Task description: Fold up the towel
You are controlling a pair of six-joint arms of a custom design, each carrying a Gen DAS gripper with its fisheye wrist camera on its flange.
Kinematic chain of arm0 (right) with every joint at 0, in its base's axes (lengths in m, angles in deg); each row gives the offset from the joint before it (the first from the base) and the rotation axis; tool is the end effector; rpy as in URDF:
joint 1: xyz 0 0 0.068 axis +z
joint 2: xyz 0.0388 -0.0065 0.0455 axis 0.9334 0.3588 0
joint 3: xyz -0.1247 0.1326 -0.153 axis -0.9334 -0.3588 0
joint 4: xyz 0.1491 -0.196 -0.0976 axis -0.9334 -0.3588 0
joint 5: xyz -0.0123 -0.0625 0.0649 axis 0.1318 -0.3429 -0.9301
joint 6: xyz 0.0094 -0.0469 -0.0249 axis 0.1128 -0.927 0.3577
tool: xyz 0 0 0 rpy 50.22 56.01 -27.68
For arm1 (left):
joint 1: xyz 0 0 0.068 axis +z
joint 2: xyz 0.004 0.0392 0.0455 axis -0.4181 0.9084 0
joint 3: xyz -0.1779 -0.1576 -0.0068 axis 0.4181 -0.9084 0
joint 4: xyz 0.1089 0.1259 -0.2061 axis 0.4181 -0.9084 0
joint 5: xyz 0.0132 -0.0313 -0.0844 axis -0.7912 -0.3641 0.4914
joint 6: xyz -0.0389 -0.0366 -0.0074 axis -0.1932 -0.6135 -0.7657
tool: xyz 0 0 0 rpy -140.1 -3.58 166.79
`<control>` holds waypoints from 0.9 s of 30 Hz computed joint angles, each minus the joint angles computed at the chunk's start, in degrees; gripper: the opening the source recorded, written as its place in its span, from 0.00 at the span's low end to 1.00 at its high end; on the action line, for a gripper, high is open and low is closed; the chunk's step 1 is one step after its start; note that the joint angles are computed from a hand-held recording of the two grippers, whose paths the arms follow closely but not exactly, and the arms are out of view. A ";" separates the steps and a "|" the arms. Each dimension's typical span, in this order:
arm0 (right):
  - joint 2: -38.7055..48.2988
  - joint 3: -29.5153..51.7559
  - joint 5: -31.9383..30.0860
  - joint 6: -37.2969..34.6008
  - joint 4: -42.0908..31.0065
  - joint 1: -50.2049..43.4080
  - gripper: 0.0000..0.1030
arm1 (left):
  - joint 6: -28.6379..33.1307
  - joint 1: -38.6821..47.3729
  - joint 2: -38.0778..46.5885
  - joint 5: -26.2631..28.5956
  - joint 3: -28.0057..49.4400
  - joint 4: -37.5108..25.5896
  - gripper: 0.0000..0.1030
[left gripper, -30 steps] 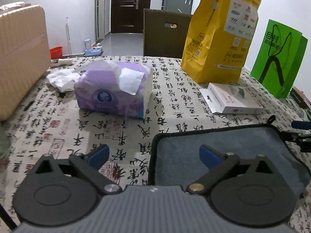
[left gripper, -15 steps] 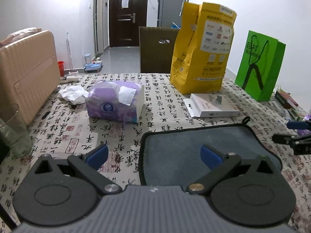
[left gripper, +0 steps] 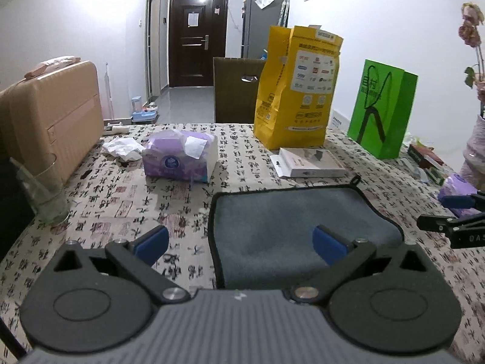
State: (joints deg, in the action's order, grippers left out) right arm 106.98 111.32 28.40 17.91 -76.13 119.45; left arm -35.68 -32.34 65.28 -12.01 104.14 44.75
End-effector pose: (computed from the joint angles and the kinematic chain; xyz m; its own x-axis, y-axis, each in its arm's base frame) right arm 0.1649 0.1628 0.1626 -0.5721 0.0652 -0.8176 0.0807 0.9965 0.0231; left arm 0.2502 -0.0436 0.1886 -0.5208 0.2138 -0.8265 0.4373 0.8983 -0.0431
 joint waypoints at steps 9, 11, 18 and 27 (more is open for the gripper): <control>0.49 2.94 7.53 13.50 -11.88 12.56 0.88 | 2.26 4.30 -15.45 4.33 -7.81 -7.34 1.00; 1.09 3.82 8.97 16.75 -14.37 15.19 0.88 | 2.79 5.72 -19.00 5.89 -9.03 -9.63 1.00; 4.50 7.15 12.77 26.95 -21.76 23.07 0.89 | 5.08 10.02 -30.26 9.88 -12.71 -17.66 1.00; 10.49 11.39 15.78 41.73 -31.47 32.25 0.90 | 8.79 16.37 -44.96 15.90 -16.23 -29.63 1.00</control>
